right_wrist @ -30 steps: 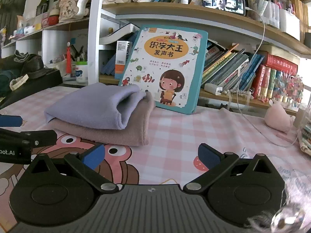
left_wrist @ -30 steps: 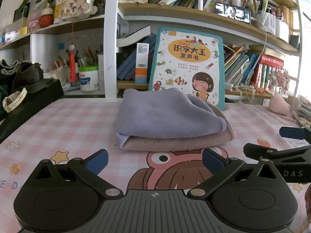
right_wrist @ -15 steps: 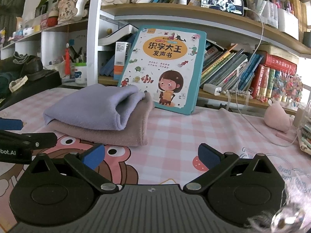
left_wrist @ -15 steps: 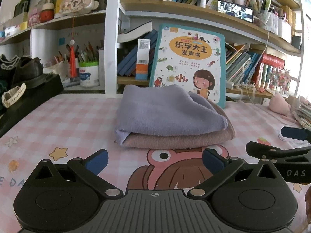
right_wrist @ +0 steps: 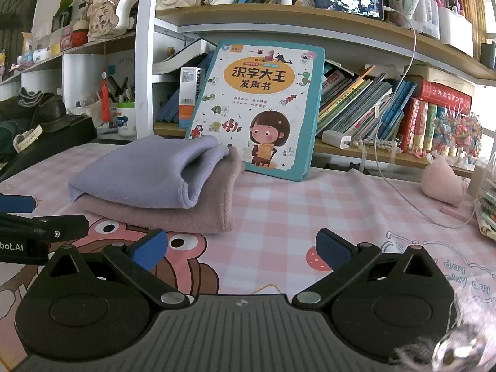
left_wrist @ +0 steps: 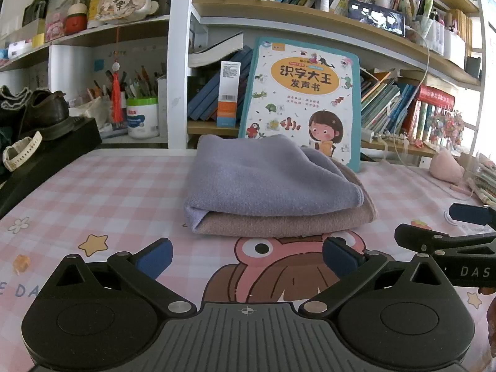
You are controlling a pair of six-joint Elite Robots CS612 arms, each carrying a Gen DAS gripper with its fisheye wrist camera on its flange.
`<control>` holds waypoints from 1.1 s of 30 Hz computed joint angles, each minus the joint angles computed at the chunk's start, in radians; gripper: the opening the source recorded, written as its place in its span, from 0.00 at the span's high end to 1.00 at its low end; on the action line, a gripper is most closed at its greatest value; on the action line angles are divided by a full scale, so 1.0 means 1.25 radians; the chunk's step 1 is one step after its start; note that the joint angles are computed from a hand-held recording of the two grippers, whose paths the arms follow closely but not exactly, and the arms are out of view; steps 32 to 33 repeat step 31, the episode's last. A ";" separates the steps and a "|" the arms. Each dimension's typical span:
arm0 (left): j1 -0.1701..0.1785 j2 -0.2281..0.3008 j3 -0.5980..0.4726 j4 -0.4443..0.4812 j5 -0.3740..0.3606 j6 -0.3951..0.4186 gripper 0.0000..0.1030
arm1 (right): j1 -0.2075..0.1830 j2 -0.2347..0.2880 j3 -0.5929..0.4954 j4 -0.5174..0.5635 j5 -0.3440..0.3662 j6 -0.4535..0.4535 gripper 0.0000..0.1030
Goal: Fold clothes
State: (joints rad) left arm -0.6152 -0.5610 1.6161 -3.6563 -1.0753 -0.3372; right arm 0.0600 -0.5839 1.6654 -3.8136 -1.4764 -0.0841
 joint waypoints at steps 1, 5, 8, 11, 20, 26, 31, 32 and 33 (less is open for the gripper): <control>0.000 0.000 0.000 -0.001 -0.001 0.000 0.00 | 0.000 0.000 0.000 0.000 0.000 -0.001 0.00; 0.001 0.000 0.001 0.000 -0.001 -0.002 0.00 | 0.000 0.000 0.000 0.002 0.001 -0.004 0.00; 0.001 0.000 0.001 -0.001 -0.006 -0.001 0.00 | 0.000 -0.001 -0.001 0.005 0.002 -0.005 0.00; 0.001 0.001 0.001 -0.007 -0.002 0.000 0.00 | 0.000 -0.001 0.000 0.006 0.003 -0.006 0.00; 0.002 -0.001 0.004 -0.006 0.006 -0.025 0.00 | 0.000 -0.002 -0.003 0.016 0.003 -0.006 0.00; 0.000 0.001 0.003 -0.013 0.008 -0.011 0.00 | 0.000 -0.002 -0.004 0.021 0.003 -0.005 0.00; 0.001 0.001 0.003 -0.017 0.002 -0.005 0.00 | -0.001 -0.002 -0.005 0.022 0.006 -0.006 0.00; 0.001 0.001 0.003 -0.017 0.002 -0.005 0.00 | -0.001 -0.002 -0.005 0.022 0.006 -0.006 0.00; 0.001 0.001 0.003 -0.017 0.002 -0.005 0.00 | -0.001 -0.002 -0.005 0.022 0.006 -0.006 0.00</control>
